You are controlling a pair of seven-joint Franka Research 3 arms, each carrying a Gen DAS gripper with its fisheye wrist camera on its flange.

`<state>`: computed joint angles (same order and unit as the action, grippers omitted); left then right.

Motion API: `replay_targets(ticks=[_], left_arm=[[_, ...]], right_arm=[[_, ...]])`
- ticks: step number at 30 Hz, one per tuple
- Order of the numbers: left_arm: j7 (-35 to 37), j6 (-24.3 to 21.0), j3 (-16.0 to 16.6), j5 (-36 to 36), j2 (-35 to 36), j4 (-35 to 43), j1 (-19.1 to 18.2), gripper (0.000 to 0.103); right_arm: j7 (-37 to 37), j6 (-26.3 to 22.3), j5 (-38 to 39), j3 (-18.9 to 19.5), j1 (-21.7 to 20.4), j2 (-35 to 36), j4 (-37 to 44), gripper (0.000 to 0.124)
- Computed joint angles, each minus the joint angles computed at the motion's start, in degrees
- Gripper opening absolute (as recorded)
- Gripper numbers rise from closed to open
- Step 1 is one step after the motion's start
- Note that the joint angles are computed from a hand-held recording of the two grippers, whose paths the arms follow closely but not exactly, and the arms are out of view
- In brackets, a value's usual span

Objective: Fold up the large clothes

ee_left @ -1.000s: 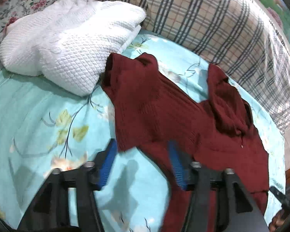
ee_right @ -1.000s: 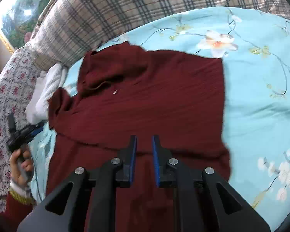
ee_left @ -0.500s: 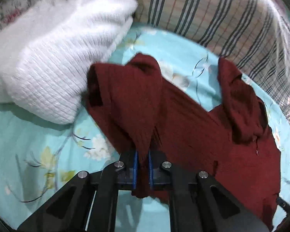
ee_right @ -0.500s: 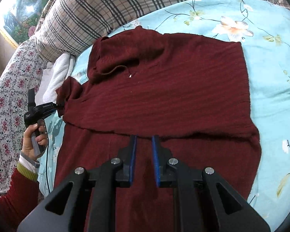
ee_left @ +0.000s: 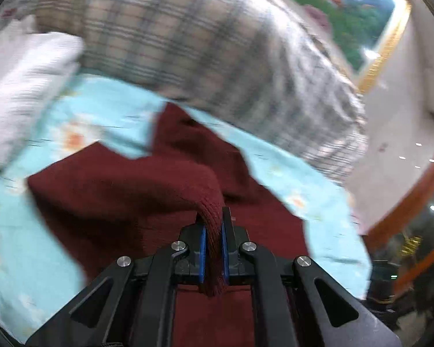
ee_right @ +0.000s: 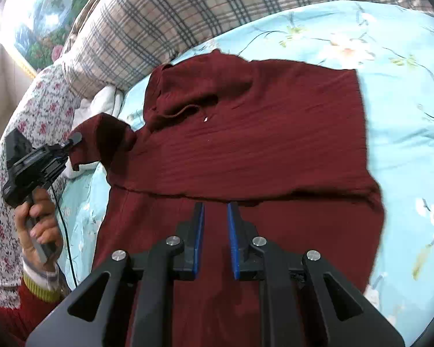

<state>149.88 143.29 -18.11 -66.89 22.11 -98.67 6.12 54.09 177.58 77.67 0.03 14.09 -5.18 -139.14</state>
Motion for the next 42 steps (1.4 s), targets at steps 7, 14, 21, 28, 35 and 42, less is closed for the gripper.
replay_targets(ticks=[7, 14, 21, 28, 35, 42], left_arm=[[2.23, -1.87, -2.76, -2.75, -0.92, -3.55, -5.28, 0.007], [-1.71, 1.73, -3.73, 4.51, 5.26, -2.77, -11.91, 0.008], [-7.53, -0.53, -5.64, 13.7, 6.78, -4.34, -8.84, 0.03], [0.55, 10.04, -2.23, 5.74, -3.78, -14.64, -3.34, 0.052], [-14.05, 24.12, 5.32, 19.02, 1.13, -11.87, -4.22, 0.053], [-25.36, 24.98, 8.28, 32.74, 7.64, -6.34, -6.7, 0.051]], right_arm=[[-6.76, 4.03, 10.11, -0.68, 0.13, -3.68, -2.56, 0.017], [-2.44, 6.53, 7.91, -0.17, -1.51, -6.18, -5.97, 0.017], [5.84, 5.83, -1.18, -2.87, 0.5, -5.15, -6.34, 0.036], [14.54, 4.12, -17.65, -0.47, -1.09, -0.58, -3.33, 0.046], [47.24, -1.94, -66.62, -0.79, -5.52, 7.99, 2.36, 0.046], [66.77, -6.78, -93.17, -8.27, -1.64, 11.07, 7.56, 0.009]])
